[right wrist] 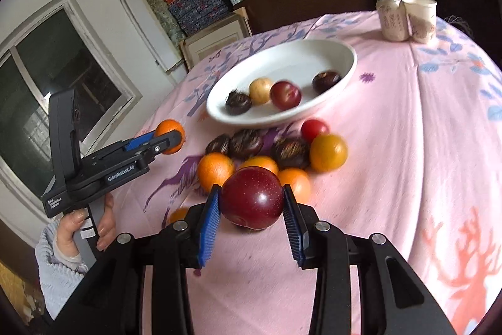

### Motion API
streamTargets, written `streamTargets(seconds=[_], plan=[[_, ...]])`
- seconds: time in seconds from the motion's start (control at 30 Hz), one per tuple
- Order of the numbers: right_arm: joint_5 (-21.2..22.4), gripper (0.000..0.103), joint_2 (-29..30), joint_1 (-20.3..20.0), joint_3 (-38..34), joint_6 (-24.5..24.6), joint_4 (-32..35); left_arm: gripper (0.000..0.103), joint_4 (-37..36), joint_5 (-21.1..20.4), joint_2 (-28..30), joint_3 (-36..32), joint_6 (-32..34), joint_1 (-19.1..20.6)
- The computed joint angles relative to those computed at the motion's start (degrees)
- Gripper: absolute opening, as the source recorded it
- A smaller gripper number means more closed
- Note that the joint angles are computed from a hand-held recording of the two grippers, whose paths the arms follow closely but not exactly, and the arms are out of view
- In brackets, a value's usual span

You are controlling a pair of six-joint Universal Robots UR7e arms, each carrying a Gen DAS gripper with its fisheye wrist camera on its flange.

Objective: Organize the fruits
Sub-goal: 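Release the tangerine into the plate with the left tool while the right tool releases the plum there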

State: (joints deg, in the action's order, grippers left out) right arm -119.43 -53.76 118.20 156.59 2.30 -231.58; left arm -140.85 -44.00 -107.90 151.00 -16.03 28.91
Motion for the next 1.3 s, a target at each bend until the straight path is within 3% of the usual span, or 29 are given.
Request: streamTargets(seconds=[0.1,0.23,0.4,0.53,0.6,0.63,0.67,0.77,0.83,0.97,1.13,1.3], plan=[[-1.67,0.039,-4.04,-1.08,-3.75,-1.92,4.94,0.045,-7.97,-0.86,7.50,-2.96,4.00,2.67],[-0.83,0.039,-4.64,-4.85,-9.13,-3.86,8.90,0.045,-16.45,-1.86,17.00,-7.07,8.03,6.73],[0.91,0.039,-3.26,-9.53,-16.03,-4.16,14.73,0.045,-21.69,-3.43,25.19,-11.80,10.66,12.24],[0.89,0.040,-0.81,-11.28,-20.97,-5.13,18.05,0.045,-23.10,-4.89,28.48,-13.80,11.41,15.69],[0.02,0.042,0.19,-11.62,-21.84,-6.04,17.80,0.047,-23.66,-6.02,28.49,-13.80,12.16,16.80],[-0.22,0.052,0.55,-11.64,-21.66,-6.35,16.84,0.056,-24.04,-6.46,28.17,-13.69,12.49,17.04],[-0.50,0.054,0.63,-11.72,-21.31,-6.57,15.85,0.059,-24.22,-6.72,27.71,-13.55,12.41,17.01],[-0.20,0.054,-0.90,-11.71,-19.58,-6.64,14.03,0.069,-25.03,-7.14,25.51,-12.57,11.78,16.08],[-0.86,0.055,-1.55,-10.48,-18.07,-7.25,11.14,0.074,-25.51,-5.70,23.54,-11.01,11.69,14.55],[-4.04,0.067,-0.20,-7.34,-14.51,-10.01,2.25,0.088,-26.55,-1.53,19.05,-6.89,10.47,11.45],[-7.73,0.070,4.09,-5.13,-9.33,-12.03,-7.01,0.092,-21.36,-0.22,13.36,-3.24,5.03,9.92],[-10.10,0.077,6.54,-4.39,-5.67,-10.34,-10.92,0.096,-12.33,2.56,6.42,0.84,-1.04,6.38]])
